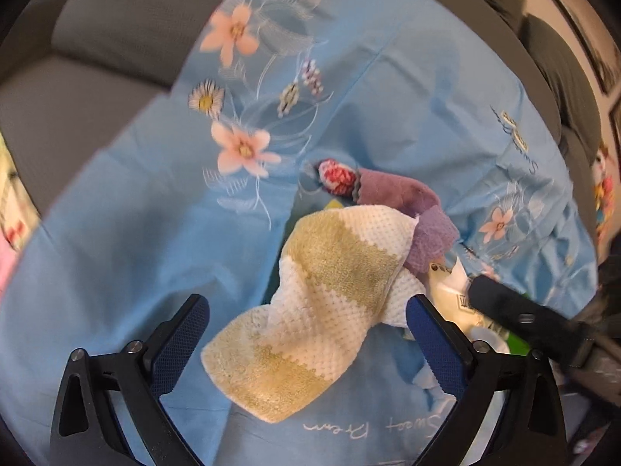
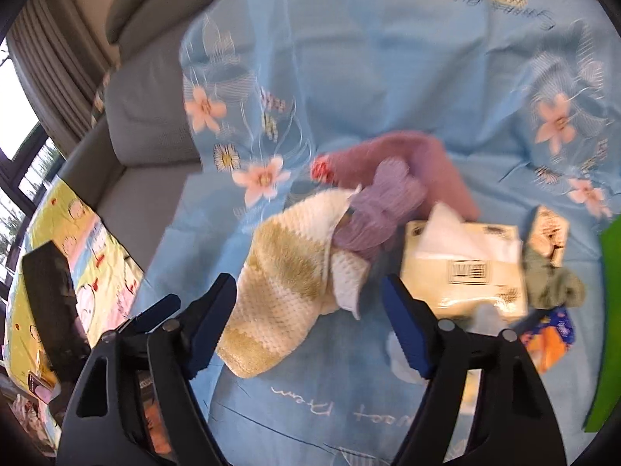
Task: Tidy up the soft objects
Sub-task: 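Close the left tool on the striped towel while the right tool grips it too, then lift the striped towel with both tools and carry it over the green box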
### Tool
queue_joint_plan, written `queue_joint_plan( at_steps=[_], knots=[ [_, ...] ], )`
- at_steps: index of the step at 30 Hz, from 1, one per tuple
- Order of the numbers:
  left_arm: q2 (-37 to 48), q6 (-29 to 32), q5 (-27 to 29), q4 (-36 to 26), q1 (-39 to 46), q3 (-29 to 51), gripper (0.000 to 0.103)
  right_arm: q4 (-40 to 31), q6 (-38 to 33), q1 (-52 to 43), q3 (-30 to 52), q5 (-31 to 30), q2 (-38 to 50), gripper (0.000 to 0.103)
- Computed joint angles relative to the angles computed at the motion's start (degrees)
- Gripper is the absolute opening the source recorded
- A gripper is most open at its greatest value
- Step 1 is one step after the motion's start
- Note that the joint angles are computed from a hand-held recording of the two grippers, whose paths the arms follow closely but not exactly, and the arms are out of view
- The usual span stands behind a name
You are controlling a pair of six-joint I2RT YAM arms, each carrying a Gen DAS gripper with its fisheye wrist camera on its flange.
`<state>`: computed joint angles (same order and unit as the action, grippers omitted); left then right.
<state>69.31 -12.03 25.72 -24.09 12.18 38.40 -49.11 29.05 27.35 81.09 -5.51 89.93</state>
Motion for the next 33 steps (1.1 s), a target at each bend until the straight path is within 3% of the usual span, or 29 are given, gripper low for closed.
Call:
queue_joint_plan(
  at_steps=[10, 12, 15, 18, 21, 23, 29, 33],
  knots=[
    [12.5, 1.2, 1.7, 1.8, -1.1, 3.8, 0.095, -6.3, -1.3, -0.1, 13.5, -0.5, 17.1, 0.075],
    [15.8, 0.8, 1.9, 1.3, -1.5, 4.9, 0.076, -7.0, -1.2, -0.3, 15.1, 0.0, 19.7, 0.075],
    [20.4, 1.1, 2.6, 0.1, -0.9, 6.7, 0.061, -7.1, -1.5, 0.1, 15.7, 3.2, 21.9, 0.072],
    [19.9, 1.9, 3.3, 0.7, -0.1, 6.3, 0.051, -7.1, -2.4, 0.1, 14.9, 2.8, 23.2, 0.064],
    [18.6, 2.6, 1.8, 1.5, -1.1, 5.1, 0.045, -4.5, -2.3, 0.0, 12.4, 1.5, 22.6, 0.048],
    [18.5, 2.7, 1.3, 1.7, -1.4, 5.3, 0.041, -2.1, -2.2, -0.3, 10.3, -1.0, 21.2, 0.027],
    [10.4, 3.8, 7.4, 0.8, 1.1, 2.9, 0.031, 3.6, -0.1, 3.1, 2.8, 0.4, 11.6, 0.019],
    [2.0, 3.7, 7.2, 1.2, -0.3, 0.2, 0.031, 5.0, 0.6, 5.7, 0.1, 3.3, 5.1, 0.019]
  ],
)
